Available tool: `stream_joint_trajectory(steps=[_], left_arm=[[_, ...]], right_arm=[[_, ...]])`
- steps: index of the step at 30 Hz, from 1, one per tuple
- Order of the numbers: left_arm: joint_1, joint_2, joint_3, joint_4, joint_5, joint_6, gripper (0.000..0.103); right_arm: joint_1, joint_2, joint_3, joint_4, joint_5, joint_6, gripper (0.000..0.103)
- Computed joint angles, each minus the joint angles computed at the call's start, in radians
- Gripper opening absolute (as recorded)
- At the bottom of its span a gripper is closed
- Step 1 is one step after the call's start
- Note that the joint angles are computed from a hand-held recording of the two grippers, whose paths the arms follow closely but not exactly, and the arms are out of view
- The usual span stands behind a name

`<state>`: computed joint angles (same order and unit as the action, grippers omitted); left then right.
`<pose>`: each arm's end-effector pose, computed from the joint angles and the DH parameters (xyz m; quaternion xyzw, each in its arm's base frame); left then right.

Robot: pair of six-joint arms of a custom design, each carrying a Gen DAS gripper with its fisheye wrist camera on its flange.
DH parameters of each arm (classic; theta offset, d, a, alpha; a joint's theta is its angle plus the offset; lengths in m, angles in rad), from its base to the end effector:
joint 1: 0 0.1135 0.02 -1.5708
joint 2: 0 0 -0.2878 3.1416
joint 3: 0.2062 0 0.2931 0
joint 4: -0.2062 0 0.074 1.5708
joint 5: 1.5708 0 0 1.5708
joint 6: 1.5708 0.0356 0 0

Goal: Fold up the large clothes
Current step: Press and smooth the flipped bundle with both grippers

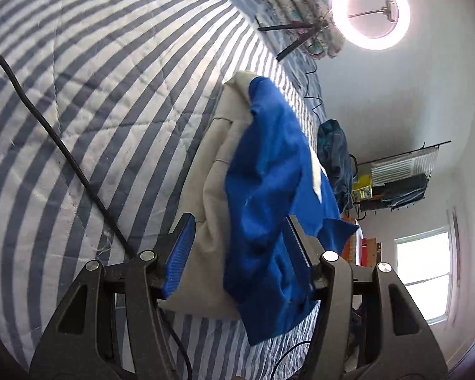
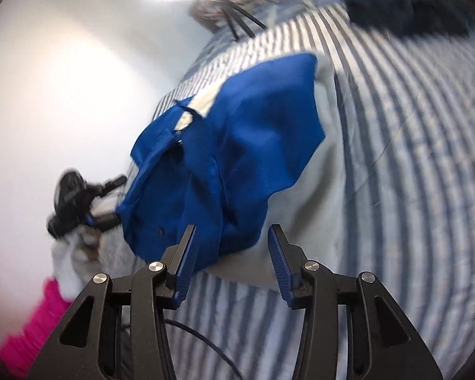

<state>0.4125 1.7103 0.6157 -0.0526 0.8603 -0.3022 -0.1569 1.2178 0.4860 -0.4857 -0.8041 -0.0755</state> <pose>0.2718 0.0895 0.0824 -0.2287 0.8631 -0.3965 0.2133 0.2096 -0.0072 0.1439 -0.0318 0.9080 0.3639 0.2053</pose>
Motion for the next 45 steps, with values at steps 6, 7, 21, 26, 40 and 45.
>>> stream_joint_trajectory(steps=[6, 7, 21, 26, 40, 45], left_arm=[[-0.061, -0.014, -0.032, 0.074, -0.069, -0.03, 0.005], [-0.062, -0.029, -0.043, 0.075, -0.079, -0.023, 0.005], [-0.166, -0.257, -0.197, -0.03, -0.236, 0.113, 0.0], [-0.188, -0.242, -0.212, 0.002, -0.272, 0.114, 0.0], [-0.112, -0.564, -0.095, -0.438, -0.27, 0.413, 0.0], [-0.197, -0.418, 0.081, -0.329, -0.335, 0.338, 0.0]], right_arm=[[0.048, 0.102, -0.055, 0.247, -0.089, 0.209, 0.021], [0.054, 0.116, -0.057, 0.27, -0.106, 0.234, 0.009], [-0.043, -0.104, -0.051, -0.078, -0.065, -0.002, 0.003], [-0.022, 0.002, -0.108, 0.07, -0.008, 0.032, 0.003], [-0.157, -0.188, 0.133, -0.509, 0.114, -0.457, 0.005], [-0.129, -0.223, 0.193, -0.357, 0.08, -0.315, 0.005]])
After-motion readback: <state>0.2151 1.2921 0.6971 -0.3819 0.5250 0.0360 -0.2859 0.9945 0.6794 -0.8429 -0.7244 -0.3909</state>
